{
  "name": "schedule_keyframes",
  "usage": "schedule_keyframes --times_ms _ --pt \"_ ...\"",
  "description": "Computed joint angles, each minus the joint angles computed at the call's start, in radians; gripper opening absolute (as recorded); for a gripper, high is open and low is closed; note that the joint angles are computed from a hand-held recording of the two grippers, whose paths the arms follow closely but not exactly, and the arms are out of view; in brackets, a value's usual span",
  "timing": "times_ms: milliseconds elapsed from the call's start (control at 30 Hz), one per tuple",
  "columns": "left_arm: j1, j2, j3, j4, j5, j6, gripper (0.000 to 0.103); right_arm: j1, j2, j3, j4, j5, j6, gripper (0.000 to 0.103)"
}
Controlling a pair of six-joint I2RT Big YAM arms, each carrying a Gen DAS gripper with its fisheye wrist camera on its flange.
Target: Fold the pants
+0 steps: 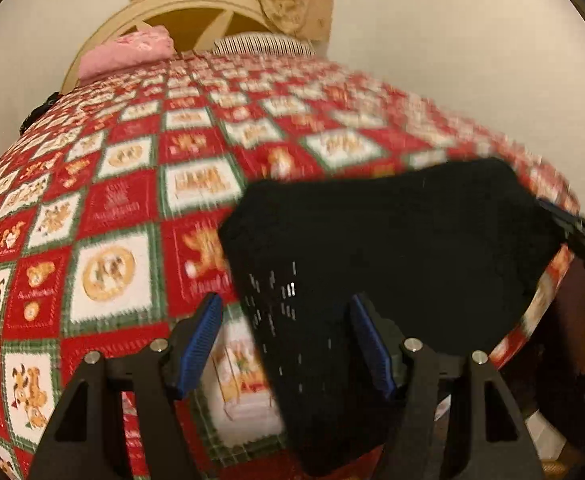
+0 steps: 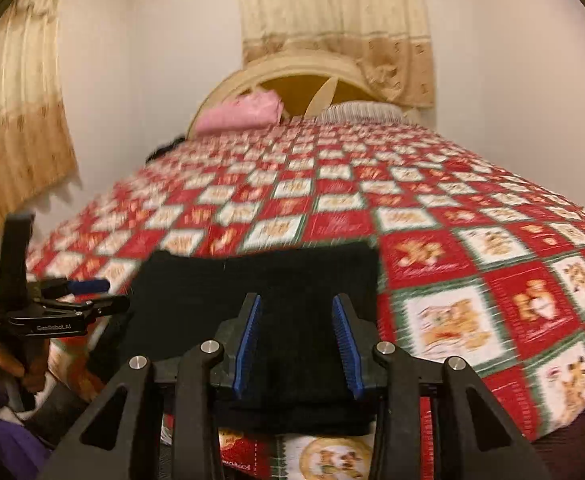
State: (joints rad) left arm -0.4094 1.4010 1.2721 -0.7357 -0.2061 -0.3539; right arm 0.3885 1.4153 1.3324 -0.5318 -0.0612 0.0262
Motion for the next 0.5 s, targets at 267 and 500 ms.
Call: schedule_keyframes --times_ms 267,500 --pt "0.002 -0.064 -0.091 0.006 0.010 -0.072 0.094 -0.001 0.032 -0.015 -0.004 0.026 -0.012 0.039" --pt "-0.014 -0.162 -0.147 -0.062 -0.059 -0.035 0.094 0.041 -0.005 -0.009 0.036 -0.049 0.002 0.039"
